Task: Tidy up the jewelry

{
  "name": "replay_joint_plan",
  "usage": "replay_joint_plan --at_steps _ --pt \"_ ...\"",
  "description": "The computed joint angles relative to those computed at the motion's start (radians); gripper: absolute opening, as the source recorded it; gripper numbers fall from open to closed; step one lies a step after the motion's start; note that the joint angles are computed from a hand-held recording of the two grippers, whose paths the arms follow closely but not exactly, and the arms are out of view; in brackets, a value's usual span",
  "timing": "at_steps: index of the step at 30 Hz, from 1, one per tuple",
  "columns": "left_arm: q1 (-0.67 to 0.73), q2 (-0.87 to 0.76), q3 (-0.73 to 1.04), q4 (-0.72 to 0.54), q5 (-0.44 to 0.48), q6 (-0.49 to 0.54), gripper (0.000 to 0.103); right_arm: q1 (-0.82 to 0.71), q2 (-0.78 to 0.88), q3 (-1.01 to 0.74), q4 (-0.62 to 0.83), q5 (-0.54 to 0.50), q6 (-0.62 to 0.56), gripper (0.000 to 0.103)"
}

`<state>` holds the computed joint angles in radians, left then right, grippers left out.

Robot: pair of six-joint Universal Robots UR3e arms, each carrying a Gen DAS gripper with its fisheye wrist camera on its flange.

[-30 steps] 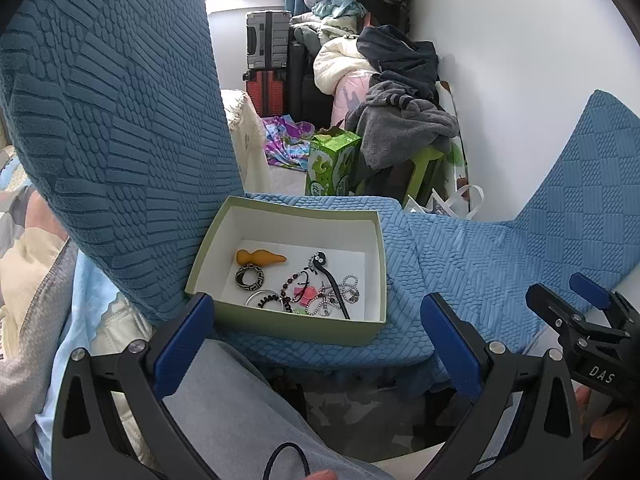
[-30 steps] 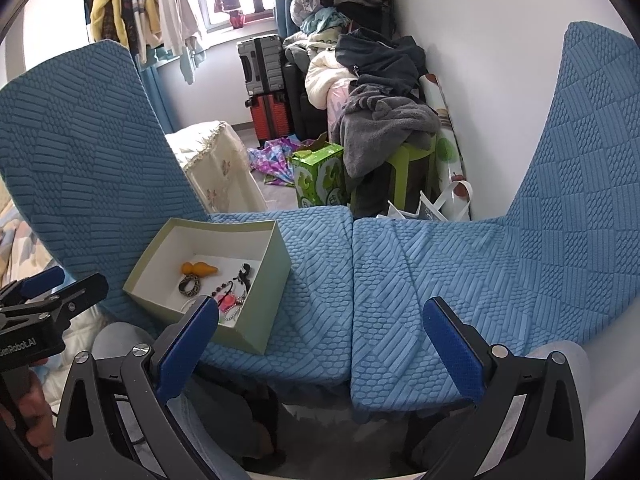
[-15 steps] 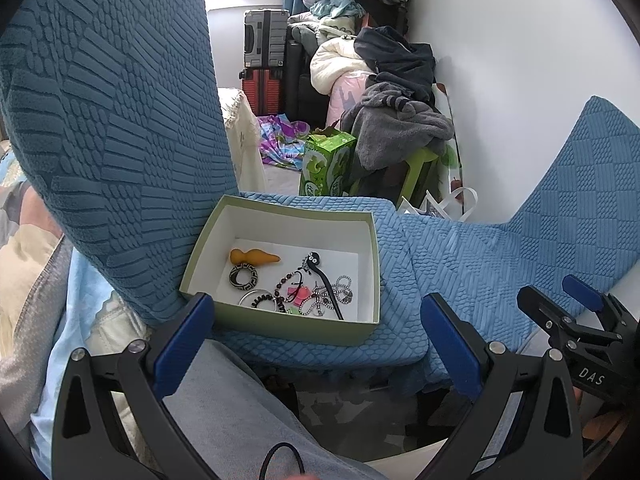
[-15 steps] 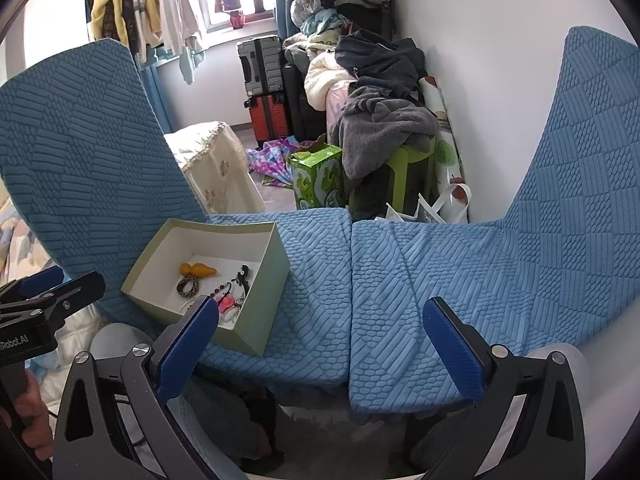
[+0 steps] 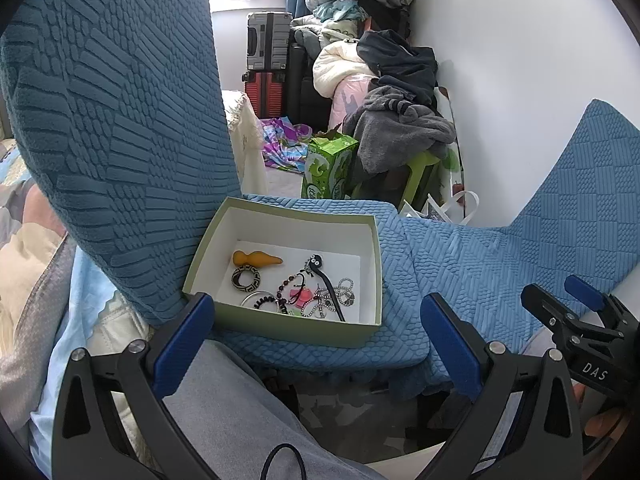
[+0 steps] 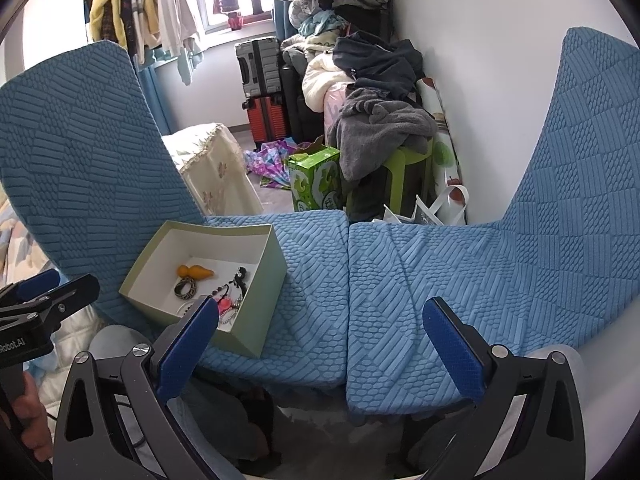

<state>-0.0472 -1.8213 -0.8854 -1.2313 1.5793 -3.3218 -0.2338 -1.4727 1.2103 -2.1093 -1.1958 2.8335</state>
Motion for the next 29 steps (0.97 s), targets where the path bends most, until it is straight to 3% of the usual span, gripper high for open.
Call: replay_joint_plan --at_steps 29 --pt "-0.008 -0.022 0.018 0.005 0.010 0.003 0.102 0.002 0.003 0.026 -0.038 -0.008 0.002 0.103"
